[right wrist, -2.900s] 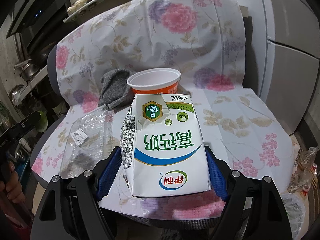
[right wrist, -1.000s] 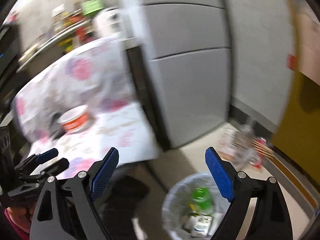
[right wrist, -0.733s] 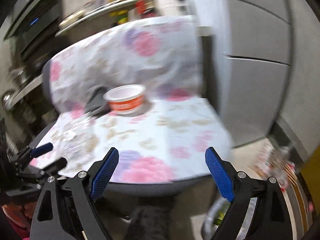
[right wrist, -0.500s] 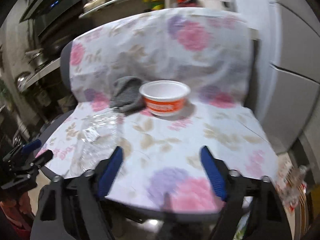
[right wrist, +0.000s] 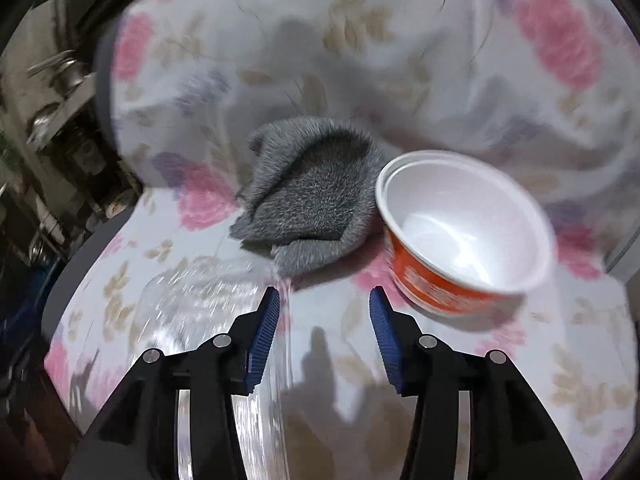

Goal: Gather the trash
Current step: 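Grasp the grey knit cloth beside the paper bowl with the right gripper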

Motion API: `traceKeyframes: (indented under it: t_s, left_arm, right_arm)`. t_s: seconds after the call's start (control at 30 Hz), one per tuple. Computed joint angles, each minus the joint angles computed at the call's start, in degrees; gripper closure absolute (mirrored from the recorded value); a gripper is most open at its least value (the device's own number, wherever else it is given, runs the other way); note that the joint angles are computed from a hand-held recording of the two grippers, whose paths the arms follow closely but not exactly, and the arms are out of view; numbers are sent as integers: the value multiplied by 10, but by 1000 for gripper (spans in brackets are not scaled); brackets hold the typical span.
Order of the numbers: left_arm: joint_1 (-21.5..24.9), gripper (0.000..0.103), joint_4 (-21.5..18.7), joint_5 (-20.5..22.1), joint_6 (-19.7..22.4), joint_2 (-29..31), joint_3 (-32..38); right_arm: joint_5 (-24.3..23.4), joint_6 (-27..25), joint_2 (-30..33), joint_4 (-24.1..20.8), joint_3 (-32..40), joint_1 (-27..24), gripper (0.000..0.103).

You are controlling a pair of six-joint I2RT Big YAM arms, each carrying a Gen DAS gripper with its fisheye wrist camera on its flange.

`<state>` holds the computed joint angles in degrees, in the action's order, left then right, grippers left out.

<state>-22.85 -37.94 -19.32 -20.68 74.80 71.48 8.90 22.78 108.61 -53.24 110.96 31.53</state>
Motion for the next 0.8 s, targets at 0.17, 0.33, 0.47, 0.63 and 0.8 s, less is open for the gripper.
traceKeyframes:
  t_s: [0.17,0.33,0.47,0.63,0.8]
  left_arm:
    - [10,22,13,14,1,16,2]
    - [13,22,9,19,-14,17,-4]
    - [5,22,3,7,-13,1,-14]
    - [-13,22,-4,-9,-15,-27,-23]
    - [-35,22,-7,-20,-17,-51,-29]
  right_arm:
    - [-17,61,96,-78,128,-16,54]
    - [9,45,143,-110,207,-6,97]
    - [61,-5,86,-25,144,13,98]
    - [93,-45,-26,66,45,22,98]
    - [110,-80,-158,109,-60,27,98]
